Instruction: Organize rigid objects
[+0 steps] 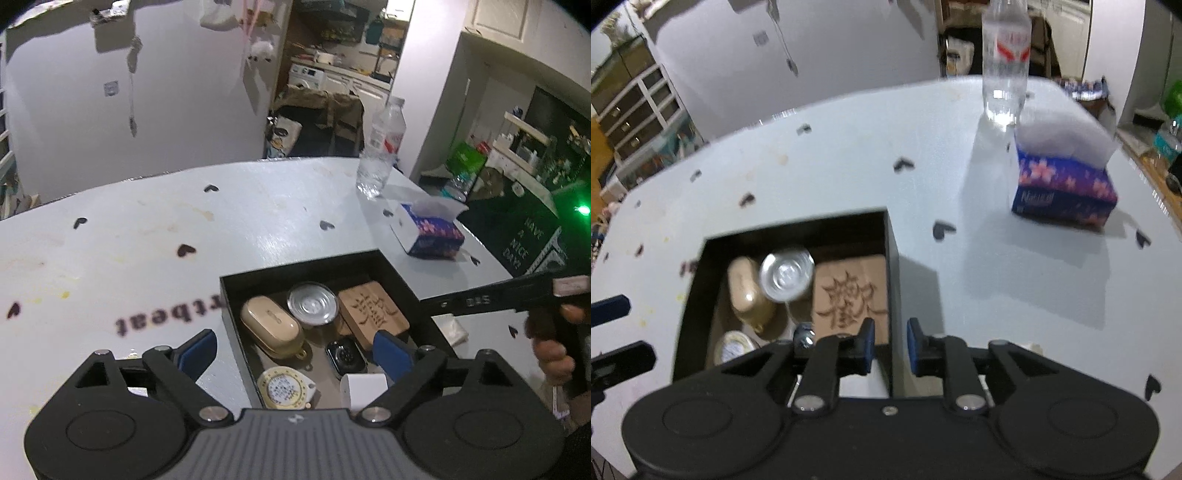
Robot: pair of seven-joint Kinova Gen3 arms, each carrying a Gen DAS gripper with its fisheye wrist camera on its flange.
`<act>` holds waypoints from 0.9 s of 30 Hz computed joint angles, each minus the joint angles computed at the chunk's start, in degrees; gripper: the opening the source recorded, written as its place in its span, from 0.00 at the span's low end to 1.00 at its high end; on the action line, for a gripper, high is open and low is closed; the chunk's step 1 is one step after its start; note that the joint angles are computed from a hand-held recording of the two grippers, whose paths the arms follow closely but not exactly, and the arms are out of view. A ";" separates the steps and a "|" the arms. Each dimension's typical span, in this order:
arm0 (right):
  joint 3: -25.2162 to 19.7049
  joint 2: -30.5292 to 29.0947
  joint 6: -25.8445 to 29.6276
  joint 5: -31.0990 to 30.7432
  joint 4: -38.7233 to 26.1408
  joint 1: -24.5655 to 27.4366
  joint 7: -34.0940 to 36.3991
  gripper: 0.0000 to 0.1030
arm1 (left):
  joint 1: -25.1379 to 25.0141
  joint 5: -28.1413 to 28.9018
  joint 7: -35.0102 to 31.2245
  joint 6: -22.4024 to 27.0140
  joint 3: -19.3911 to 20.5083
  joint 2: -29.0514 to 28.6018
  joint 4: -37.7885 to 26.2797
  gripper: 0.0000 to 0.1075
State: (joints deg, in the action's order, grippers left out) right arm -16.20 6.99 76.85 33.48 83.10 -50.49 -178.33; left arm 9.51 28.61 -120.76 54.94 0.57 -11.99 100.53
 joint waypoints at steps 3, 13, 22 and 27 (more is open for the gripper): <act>-0.91 -0.56 1.92 3.86 -0.71 -2.23 -2.54 0.25 | -0.15 -0.06 0.57 -0.90 -0.10 -0.98 0.51 0.91; -3.80 1.00 11.66 15.04 -1.67 -11.17 -12.85 0.49 | 0.27 0.41 0.93 -3.32 -1.92 -4.24 4.11 0.96; -3.58 3.69 17.79 20.54 -2.75 -18.15 -16.86 0.75 | 0.17 -0.55 2.30 -5.09 -3.14 -6.59 7.15 0.96; -2.60 5.97 21.43 23.20 -3.41 -21.53 -18.67 0.88 | 0.65 -0.33 1.88 -5.93 -4.32 -7.94 8.73 0.96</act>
